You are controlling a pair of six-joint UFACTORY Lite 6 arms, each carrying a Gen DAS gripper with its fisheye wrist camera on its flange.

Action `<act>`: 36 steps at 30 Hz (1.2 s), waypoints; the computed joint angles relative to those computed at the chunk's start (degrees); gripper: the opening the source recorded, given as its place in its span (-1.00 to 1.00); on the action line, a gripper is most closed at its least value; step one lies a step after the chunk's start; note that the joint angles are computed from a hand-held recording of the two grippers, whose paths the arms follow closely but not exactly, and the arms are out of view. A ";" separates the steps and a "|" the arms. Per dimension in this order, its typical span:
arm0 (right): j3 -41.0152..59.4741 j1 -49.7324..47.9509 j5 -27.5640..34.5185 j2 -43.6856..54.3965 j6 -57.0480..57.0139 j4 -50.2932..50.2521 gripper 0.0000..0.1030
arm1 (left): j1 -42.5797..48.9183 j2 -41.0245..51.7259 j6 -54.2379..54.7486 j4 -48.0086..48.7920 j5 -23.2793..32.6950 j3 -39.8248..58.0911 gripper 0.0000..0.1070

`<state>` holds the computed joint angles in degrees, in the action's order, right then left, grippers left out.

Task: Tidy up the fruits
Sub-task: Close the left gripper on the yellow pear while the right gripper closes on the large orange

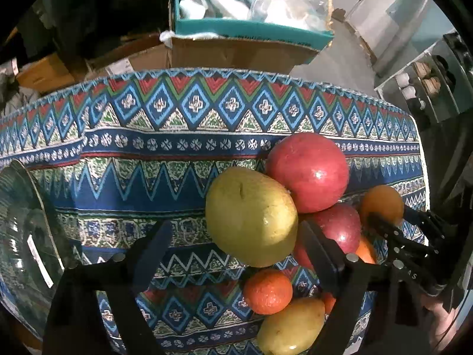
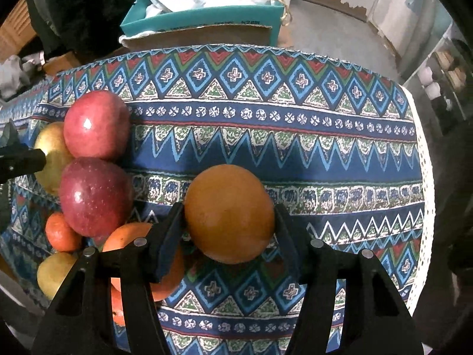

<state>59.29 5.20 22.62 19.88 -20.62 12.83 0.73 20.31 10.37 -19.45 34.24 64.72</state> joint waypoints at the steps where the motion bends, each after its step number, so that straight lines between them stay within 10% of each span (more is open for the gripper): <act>1: -0.28 -0.20 -0.22 -0.14 -0.63 0.44 0.17 | 0.28 0.55 1.08 -1.15 0.12 0.22 0.62; 20: 4.15 -1.10 -0.40 3.82 -3.29 2.94 0.19 | 3.55 9.29 19.86 -18.27 2.12 3.26 0.39; 36: -0.18 -1.48 -4.30 2.89 -9.71 9.00 0.16 | -1.03 -0.34 17.17 -10.20 -7.59 -6.44 0.38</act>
